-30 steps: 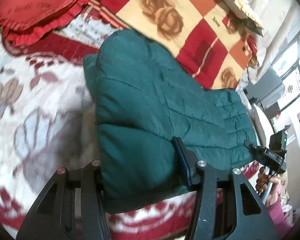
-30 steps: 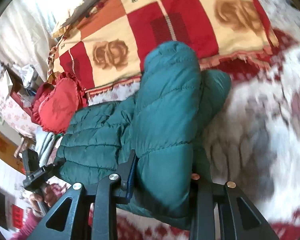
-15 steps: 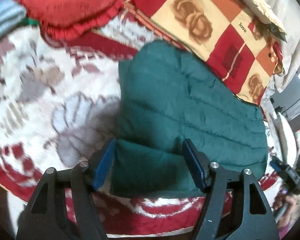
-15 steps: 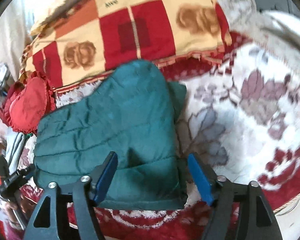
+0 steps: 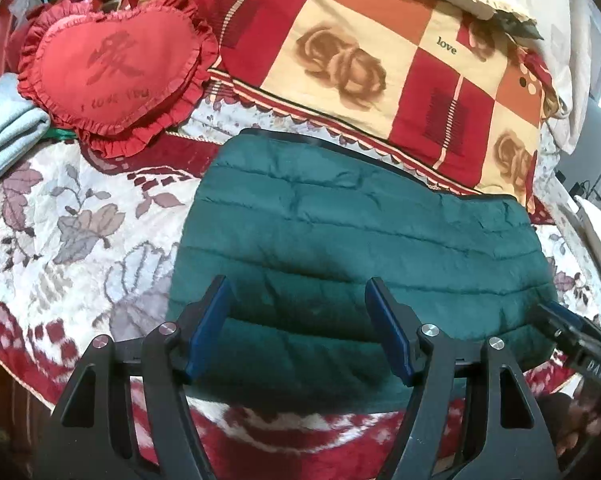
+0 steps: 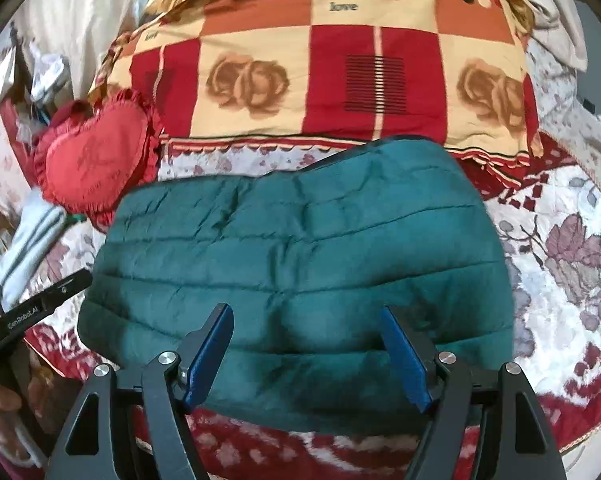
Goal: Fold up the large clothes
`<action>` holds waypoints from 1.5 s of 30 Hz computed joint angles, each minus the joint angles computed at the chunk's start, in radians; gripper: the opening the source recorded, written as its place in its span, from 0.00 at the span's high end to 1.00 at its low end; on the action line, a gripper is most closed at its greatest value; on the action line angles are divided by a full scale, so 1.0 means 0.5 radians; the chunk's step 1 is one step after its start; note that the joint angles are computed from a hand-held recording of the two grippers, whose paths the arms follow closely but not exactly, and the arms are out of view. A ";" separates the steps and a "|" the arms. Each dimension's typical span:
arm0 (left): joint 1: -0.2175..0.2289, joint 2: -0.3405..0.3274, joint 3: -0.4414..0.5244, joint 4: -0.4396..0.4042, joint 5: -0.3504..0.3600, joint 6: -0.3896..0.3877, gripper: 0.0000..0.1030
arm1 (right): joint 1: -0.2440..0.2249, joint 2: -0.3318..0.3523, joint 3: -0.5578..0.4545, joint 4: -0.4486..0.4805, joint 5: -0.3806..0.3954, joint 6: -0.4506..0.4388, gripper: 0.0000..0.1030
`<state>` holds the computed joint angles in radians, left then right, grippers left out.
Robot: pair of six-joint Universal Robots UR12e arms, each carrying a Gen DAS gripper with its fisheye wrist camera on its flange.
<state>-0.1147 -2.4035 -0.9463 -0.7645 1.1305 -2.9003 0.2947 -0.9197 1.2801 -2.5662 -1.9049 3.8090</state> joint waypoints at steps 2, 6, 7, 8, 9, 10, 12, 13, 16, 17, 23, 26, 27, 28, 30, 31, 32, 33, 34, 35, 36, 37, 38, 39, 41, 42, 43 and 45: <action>-0.009 0.033 -0.081 0.102 0.022 -0.034 0.32 | 0.022 0.014 -0.017 -0.003 -0.036 0.012 0.28; -0.026 0.090 -0.193 0.166 0.078 -0.017 0.32 | 0.062 0.033 -0.026 -0.040 -0.106 0.073 0.21; -0.027 0.101 -0.216 0.181 0.081 -0.005 0.32 | 0.074 0.041 -0.039 -0.022 -0.129 0.056 0.21; -0.029 0.111 -0.239 0.204 0.089 -0.001 0.32 | 0.084 0.048 -0.056 0.004 -0.151 0.042 0.21; -0.029 0.124 -0.266 0.236 0.097 -0.002 0.32 | 0.096 0.054 -0.069 0.032 -0.188 0.026 0.21; -0.029 0.136 -0.292 0.260 0.096 -0.003 0.32 | 0.106 0.057 -0.072 0.035 -0.213 0.022 0.21; -0.027 0.156 -0.331 0.299 0.092 -0.007 0.32 | 0.120 0.057 -0.066 -0.001 -0.244 0.014 0.20; -0.027 0.164 -0.345 0.314 0.094 -0.009 0.32 | 0.126 0.055 -0.061 -0.015 -0.258 0.009 0.20; -0.027 0.188 -0.388 0.364 0.099 0.001 0.32 | 0.141 0.053 -0.054 -0.034 -0.307 0.007 0.14; -0.028 0.196 -0.402 0.381 0.100 0.004 0.32 | 0.143 0.049 -0.045 -0.051 -0.309 0.009 0.14; -0.024 0.228 -0.459 0.467 0.108 -0.005 0.32 | 0.149 0.039 -0.024 -0.062 -0.264 0.008 0.13; -0.023 0.233 -0.470 0.482 0.121 -0.005 0.32 | 0.152 0.036 -0.017 -0.089 -0.266 0.004 0.13; -0.022 0.235 -0.476 0.498 0.127 -0.010 0.32 | 0.153 0.036 -0.016 -0.099 -0.272 0.003 0.13; -0.023 0.236 -0.479 0.509 0.134 -0.010 0.32 | 0.156 0.036 -0.016 -0.108 -0.284 0.000 0.13; -0.023 0.235 -0.478 0.516 0.147 -0.008 0.32 | 0.158 0.040 -0.022 -0.108 -0.302 -0.004 0.13; -0.023 0.234 -0.476 0.514 0.148 -0.006 0.32 | 0.159 0.040 -0.022 -0.107 -0.301 -0.005 0.13; -0.023 0.233 -0.474 0.511 0.152 -0.002 0.32 | 0.157 0.041 -0.023 -0.102 -0.297 -0.005 0.13; -0.025 0.232 -0.472 0.503 0.156 0.004 0.32 | 0.157 0.045 -0.030 -0.086 -0.296 -0.001 0.13; -0.025 0.231 -0.471 0.498 0.155 0.008 0.32 | 0.155 0.046 -0.033 -0.076 -0.293 -0.001 0.13; -0.025 0.230 -0.469 0.491 0.154 0.012 0.32 | 0.155 0.049 -0.038 -0.062 -0.292 0.001 0.13; -0.026 0.229 -0.468 0.484 0.157 0.014 0.32 | 0.154 0.050 -0.041 -0.055 -0.290 0.002 0.13; -0.026 0.229 -0.468 0.484 0.160 0.014 0.32 | 0.154 0.051 -0.042 -0.052 -0.289 0.002 0.13; -0.027 0.228 -0.469 0.486 0.163 0.014 0.32 | 0.154 0.051 -0.042 -0.049 -0.290 0.003 0.13; -0.027 0.229 -0.472 0.491 0.166 0.012 0.32 | 0.155 0.052 -0.044 -0.045 -0.297 0.002 0.13; -0.025 0.226 -0.471 0.489 0.160 0.007 0.32 | 0.155 0.055 -0.046 -0.043 -0.298 0.003 0.13; -0.026 0.226 -0.473 0.485 0.158 0.008 0.32 | 0.154 0.055 -0.046 -0.040 -0.290 0.003 0.13; -0.026 0.226 -0.473 0.482 0.161 0.013 0.32 | 0.153 0.055 -0.045 -0.037 -0.284 0.005 0.13; -0.028 0.226 -0.476 0.487 0.171 0.024 0.32 | 0.153 0.055 -0.044 -0.035 -0.282 0.007 0.13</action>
<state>-0.1287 -2.2907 -1.1844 -0.5212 1.2158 -2.8882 0.3712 -0.8922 1.2579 -2.5835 -2.0458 3.8125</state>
